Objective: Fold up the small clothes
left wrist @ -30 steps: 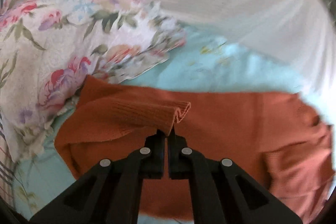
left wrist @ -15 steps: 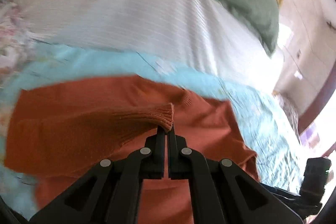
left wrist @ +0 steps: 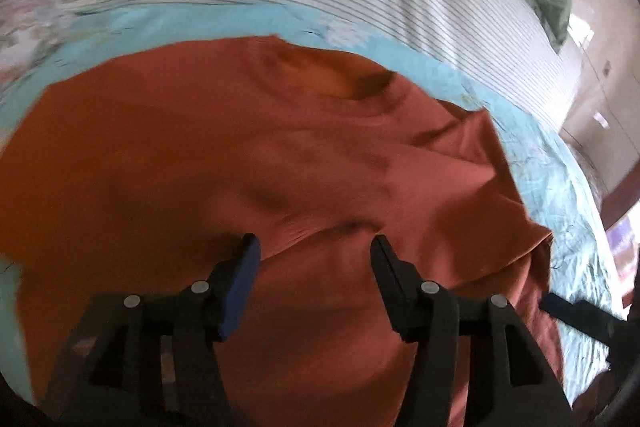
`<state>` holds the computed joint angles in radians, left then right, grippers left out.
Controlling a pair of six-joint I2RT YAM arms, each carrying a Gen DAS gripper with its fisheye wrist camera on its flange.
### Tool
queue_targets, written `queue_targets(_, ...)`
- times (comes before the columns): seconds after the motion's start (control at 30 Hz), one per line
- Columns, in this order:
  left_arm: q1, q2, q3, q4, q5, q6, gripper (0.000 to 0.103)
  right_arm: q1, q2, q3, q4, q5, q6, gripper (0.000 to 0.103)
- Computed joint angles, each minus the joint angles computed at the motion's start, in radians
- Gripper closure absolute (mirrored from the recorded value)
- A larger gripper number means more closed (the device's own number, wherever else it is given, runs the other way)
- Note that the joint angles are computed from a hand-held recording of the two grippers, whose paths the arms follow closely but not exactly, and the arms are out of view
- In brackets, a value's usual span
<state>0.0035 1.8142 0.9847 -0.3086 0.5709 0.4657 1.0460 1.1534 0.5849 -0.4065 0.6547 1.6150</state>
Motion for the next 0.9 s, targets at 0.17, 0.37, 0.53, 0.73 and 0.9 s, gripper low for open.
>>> queue_targets(0.17, 0.232, 0.008, 0.003, 0.004, -0.026, -0.024, 0.031, -0.176, 0.124, 0.0, 0.278, -0.165, -0.228, 0.036)
queue_targets(0.37, 0.358, 0.198, 0.221, 0.021, -0.157, -0.122, 0.032, -0.378, 0.366, 0.097, 0.49, -0.339, -0.411, 0.036)
queue_targets(0.53, 0.373, 0.311, 0.382, -0.027, -0.128, -0.164, 0.032, -0.476, 0.562, 0.187, 0.596, -0.442, -0.504, 0.042)
queue_targets(0.73, 0.333, 0.347, 0.447, -0.018, -0.166, -0.181, 0.032, -0.434, 0.402, 0.177, 0.52, -0.357, -0.578, 0.099)
queue_targets(0.9, 0.315, 0.338, 0.43, 0.009, -0.187, -0.151, 0.032, -0.399, 0.125, 0.082, 0.3, -0.157, -0.521, 0.099)
